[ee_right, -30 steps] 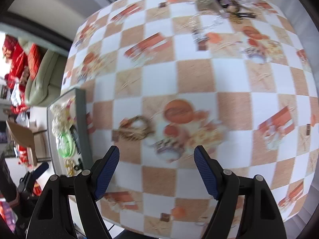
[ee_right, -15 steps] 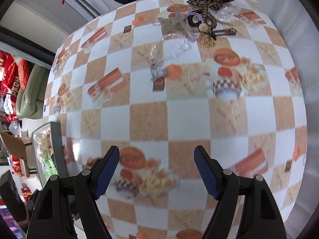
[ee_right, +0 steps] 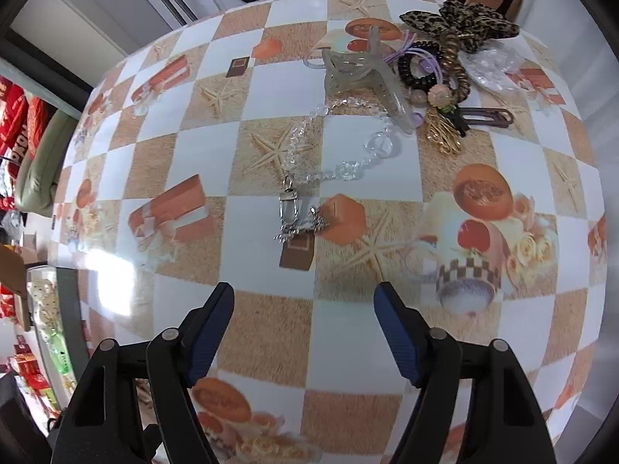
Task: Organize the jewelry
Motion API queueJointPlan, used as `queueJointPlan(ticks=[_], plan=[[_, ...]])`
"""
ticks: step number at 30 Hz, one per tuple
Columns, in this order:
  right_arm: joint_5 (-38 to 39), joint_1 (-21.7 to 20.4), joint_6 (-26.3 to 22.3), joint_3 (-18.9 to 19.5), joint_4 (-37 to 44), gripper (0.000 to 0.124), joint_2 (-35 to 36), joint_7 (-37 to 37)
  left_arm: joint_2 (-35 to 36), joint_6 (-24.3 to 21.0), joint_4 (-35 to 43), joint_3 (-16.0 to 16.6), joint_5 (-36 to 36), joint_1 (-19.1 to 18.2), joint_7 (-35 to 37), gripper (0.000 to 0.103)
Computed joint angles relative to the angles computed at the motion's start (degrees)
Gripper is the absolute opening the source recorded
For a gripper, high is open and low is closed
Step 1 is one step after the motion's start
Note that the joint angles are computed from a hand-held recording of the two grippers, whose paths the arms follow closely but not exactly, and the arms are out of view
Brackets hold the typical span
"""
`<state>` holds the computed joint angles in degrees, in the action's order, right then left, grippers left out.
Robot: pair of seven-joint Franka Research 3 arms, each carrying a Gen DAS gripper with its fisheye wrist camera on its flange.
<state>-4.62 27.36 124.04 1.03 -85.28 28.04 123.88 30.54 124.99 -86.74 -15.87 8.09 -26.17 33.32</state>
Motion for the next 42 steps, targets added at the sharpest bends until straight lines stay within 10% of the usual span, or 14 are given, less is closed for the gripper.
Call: queueJointPlan(ticks=[11, 17, 22, 42], plan=[[-5.5, 2.4, -1.2, -2.1, 7.1, 0.053, 5.7, -0.3, 5.7, -5.5, 7.5, 1.3, 2.4, -2.8, -4.4, 0.088], [-8.8, 3.7, -3.2, -3.0, 8.7, 0.01, 6.6, 0.5, 8.2, -7.7, 12.2, 1.8, 4.8, -4.5, -3.5, 0.063], [-5.5, 1.9, 0.2, -1.9, 4.7, 0.009, 4.1, 1.1, 8.5, -5.5, 13.0, 1.6, 4.7, -4.2, -0.7, 0.031], [6.9, -1.5, 11.8, 3.7, -22.3, 0.009, -15.8, 3.1, -5.1, 9.9, -6.7, -2.2, -2.4, 1.8, 14.4, 0.003]])
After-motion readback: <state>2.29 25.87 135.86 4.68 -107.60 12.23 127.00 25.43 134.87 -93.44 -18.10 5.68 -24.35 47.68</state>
